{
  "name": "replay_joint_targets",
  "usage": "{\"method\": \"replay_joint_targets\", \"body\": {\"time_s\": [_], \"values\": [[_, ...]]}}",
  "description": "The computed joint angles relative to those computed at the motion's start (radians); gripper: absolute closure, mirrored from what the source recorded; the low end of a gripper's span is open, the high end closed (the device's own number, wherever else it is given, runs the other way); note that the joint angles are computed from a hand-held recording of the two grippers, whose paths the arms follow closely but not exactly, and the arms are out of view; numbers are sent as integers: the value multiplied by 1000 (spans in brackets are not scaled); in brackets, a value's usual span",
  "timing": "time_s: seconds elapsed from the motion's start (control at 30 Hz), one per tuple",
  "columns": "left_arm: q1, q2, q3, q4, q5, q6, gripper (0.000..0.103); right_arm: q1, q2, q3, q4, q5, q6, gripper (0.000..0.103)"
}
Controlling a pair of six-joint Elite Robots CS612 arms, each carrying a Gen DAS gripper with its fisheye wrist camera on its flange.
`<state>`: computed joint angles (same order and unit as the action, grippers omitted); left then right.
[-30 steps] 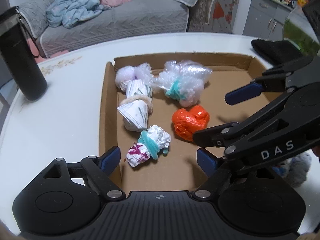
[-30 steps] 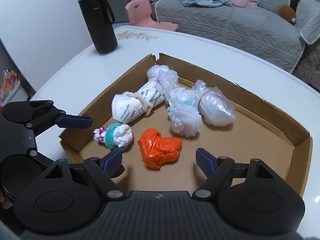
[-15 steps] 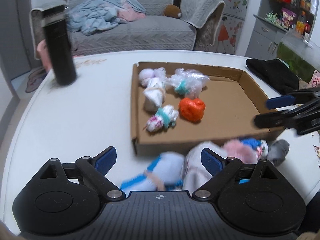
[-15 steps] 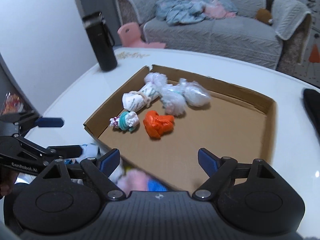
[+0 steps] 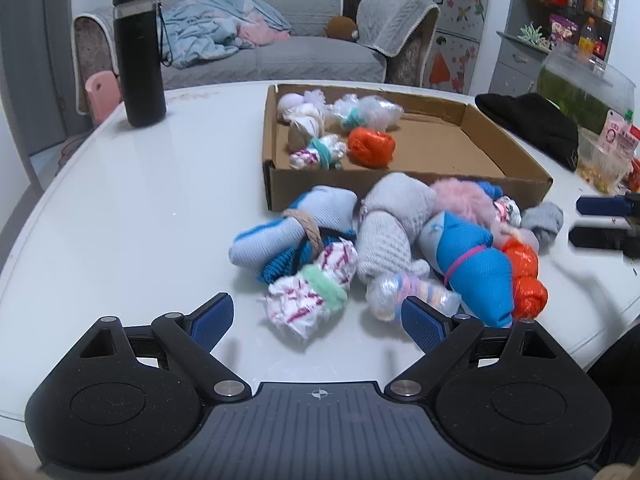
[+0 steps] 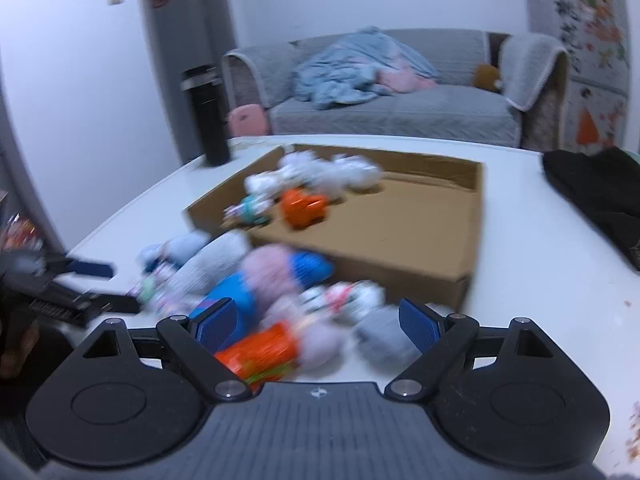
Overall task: Organize objects
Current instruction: 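Move both tools back toward the remaining pile of bundles, then grasp the pink-striped cloth bundle with the left gripper while the right grasps the blue sock bundle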
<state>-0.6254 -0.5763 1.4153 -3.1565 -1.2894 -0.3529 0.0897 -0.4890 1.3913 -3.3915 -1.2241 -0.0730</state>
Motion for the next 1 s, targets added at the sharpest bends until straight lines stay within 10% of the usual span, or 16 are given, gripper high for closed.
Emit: {"method": "replay_joint_targets", "body": {"time_s": [0.37,0.67,1.0], "values": [[10,10,-23,38,-6,-30,12,58,37,-62,15,32,-194,16],[16,6,-25,62,-12,-4,11,104,67,-119,91,-130,-241,13],[25,24,-61,81,-117,18,11,77,25,-37,75,-151,-272,56]]}}
